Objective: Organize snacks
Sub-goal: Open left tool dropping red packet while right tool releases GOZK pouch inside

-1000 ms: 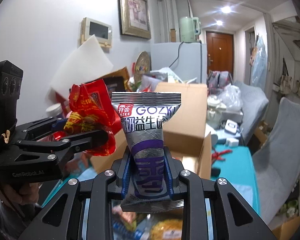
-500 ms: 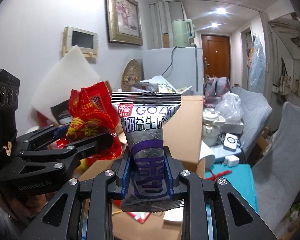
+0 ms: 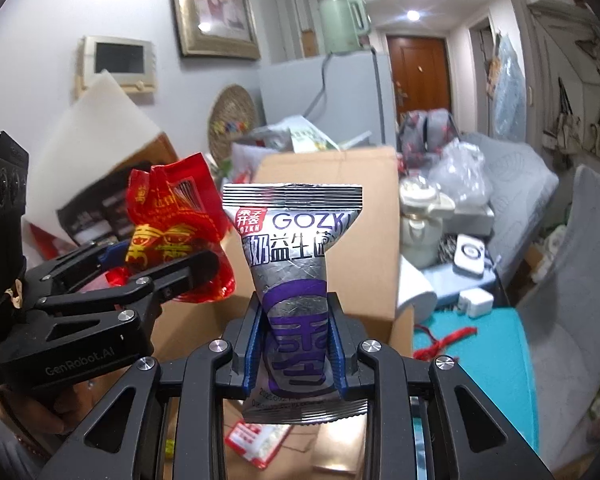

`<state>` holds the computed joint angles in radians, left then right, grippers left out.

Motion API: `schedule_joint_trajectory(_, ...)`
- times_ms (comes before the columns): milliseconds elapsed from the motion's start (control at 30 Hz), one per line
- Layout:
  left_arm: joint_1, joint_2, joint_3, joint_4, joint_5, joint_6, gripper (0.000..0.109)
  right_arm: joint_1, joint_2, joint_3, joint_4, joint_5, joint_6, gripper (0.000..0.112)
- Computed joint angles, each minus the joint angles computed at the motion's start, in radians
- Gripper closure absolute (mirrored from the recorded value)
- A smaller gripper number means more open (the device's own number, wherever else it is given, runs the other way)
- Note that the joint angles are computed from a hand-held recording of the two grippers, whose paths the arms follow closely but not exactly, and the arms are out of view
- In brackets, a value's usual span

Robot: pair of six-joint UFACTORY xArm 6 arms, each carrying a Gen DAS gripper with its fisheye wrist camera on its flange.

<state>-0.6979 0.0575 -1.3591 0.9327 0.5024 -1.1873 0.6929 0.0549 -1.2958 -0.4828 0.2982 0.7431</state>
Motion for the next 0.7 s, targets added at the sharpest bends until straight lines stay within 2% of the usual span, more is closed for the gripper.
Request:
schedule_joint_trajectory(333, 0.011, 0.102, -0.058, -0.184, 0.039, 0.169, 0.045, 0.010, 0.064, -0.049, 0.064, 0.147, -0.055, 0.084)
schedule_joint_trajectory(500, 0.002, 0.150, -0.108, -0.241, 0.130, 0.221, 0.045, 0.013, 0.106, -0.086, 0.084, 0.218, -0.040, 0.084)
schedule_joint_trajectory(600, 0.004, 0.167, -0.123, -0.280, 0.155, 0.249, 0.045, 0.014, 0.126, -0.105, 0.113, 0.248, -0.057, 0.084)
schedule_joint_trajectory(700, 0.009, 0.184, -0.138, -0.313, 0.177, 0.275, 0.045, 0.020, 0.135, -0.122, 0.070, 0.290, -0.041, 0.082)
